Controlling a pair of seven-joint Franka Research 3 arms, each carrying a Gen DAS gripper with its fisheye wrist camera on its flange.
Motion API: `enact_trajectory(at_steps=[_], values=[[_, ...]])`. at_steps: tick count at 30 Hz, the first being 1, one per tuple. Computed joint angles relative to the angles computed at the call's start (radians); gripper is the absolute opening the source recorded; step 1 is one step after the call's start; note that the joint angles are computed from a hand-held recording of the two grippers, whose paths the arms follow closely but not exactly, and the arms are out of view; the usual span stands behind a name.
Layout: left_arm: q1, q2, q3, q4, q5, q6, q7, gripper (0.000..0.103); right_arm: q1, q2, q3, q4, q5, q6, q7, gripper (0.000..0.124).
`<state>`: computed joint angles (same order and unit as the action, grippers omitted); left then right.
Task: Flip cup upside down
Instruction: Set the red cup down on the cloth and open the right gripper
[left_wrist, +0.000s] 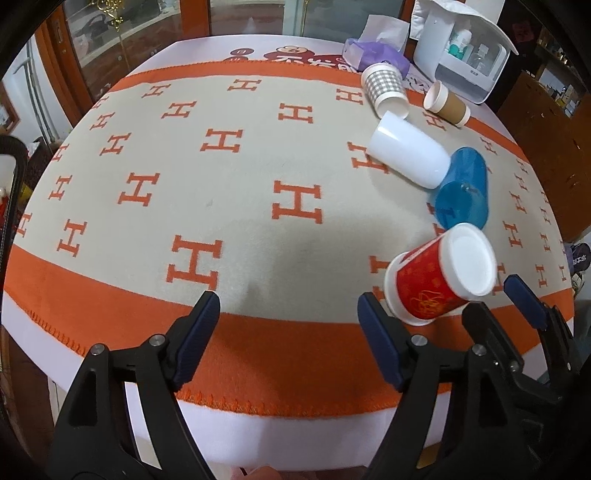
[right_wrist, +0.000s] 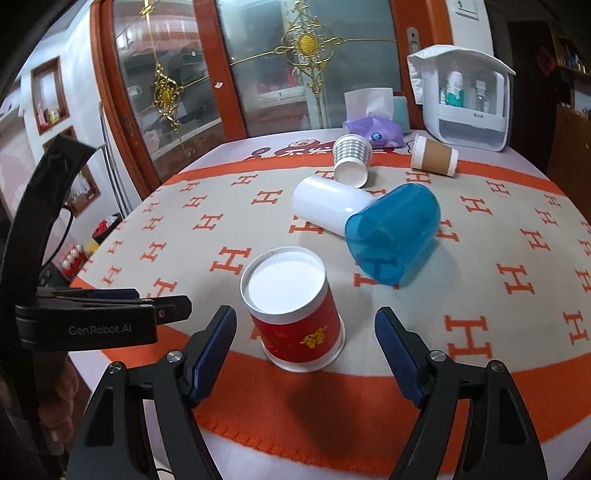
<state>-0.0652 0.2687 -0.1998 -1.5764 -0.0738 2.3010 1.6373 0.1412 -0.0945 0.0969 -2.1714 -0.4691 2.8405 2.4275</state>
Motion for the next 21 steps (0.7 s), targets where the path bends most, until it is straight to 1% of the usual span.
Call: enact_trajectory(at_steps=[5,11,13,16,21], values=[[0.000,-0.033,-0.005,0.008,-0.018,-0.041,0.021,0.077,0.008,-0.068,0.000,0.001,0.111,-0.079,-0.078,0.079],[-0.011,-0.079,0.000,0.028,-0.020,-0.093,0.016,0.077,0.014,-0.120,-0.004,0.055,0.260,-0.197,-0.200,0.079],[-0.016,-0.097,0.002,0.030,-0.021,-0.093,0.012,0.077,0.005,-0.135,0.004,0.085,0.270,-0.245,-0.213,0.079],[-0.024,-0.119,0.004,0.035,-0.018,-0.082,0.012,0.077,-0.007,-0.141,0.018,0.157,0.260,-0.356,-0.218,0.079],[-0.036,-0.147,0.004,0.054,-0.026,-0.082,0.010,0.077,0.001,-0.156,0.011,0.237,0.305,-0.448,-0.241,0.079]])
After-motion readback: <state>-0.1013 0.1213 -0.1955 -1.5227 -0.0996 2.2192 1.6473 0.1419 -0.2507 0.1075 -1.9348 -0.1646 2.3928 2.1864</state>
